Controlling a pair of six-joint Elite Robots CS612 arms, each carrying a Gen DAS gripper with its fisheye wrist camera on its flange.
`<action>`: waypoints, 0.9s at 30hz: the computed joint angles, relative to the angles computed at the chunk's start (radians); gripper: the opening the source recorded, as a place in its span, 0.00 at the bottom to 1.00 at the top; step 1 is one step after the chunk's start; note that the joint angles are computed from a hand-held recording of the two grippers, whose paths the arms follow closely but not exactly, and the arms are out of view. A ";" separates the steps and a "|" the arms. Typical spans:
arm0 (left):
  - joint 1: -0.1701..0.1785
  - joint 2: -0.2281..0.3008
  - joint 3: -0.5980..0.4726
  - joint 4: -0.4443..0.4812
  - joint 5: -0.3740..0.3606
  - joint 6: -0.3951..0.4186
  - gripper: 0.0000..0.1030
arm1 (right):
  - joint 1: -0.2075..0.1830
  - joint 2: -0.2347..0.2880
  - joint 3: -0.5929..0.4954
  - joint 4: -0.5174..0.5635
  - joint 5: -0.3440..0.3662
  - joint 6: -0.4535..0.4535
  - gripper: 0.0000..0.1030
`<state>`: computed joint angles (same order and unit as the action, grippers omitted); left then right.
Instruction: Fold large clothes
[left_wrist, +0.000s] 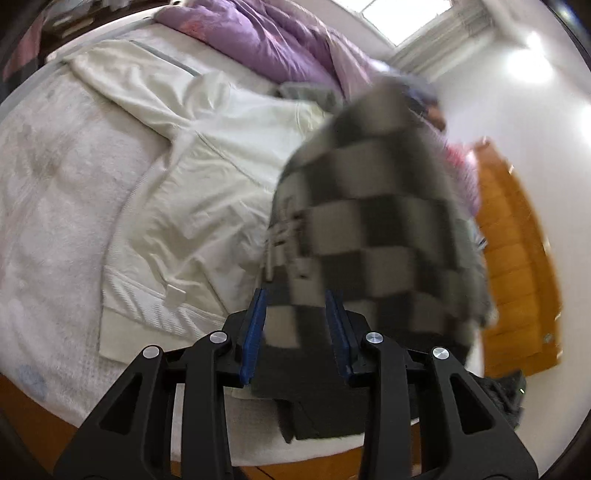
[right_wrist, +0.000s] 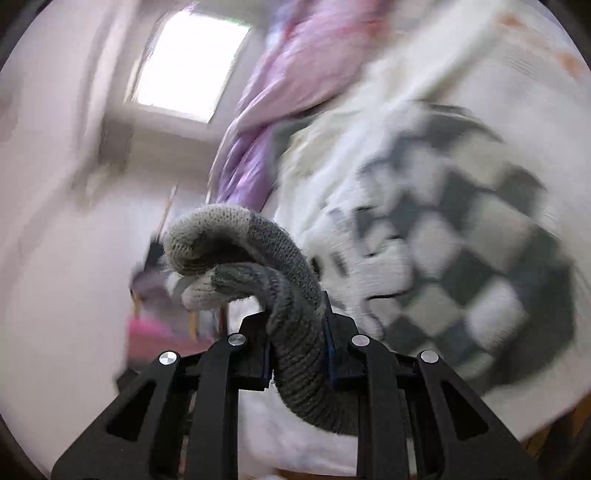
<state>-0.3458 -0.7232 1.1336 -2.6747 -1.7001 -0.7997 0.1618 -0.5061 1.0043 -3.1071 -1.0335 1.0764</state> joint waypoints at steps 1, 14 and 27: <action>-0.005 0.015 -0.023 0.021 0.000 0.017 0.36 | -0.009 -0.012 0.038 -0.028 -0.008 0.047 0.19; -0.058 0.254 -0.419 0.421 0.005 0.166 0.60 | -0.069 -0.077 0.217 0.090 -0.044 0.088 0.17; -0.071 0.274 -0.467 0.489 0.048 0.190 0.61 | -0.053 0.049 -0.250 0.618 -0.119 -0.738 0.79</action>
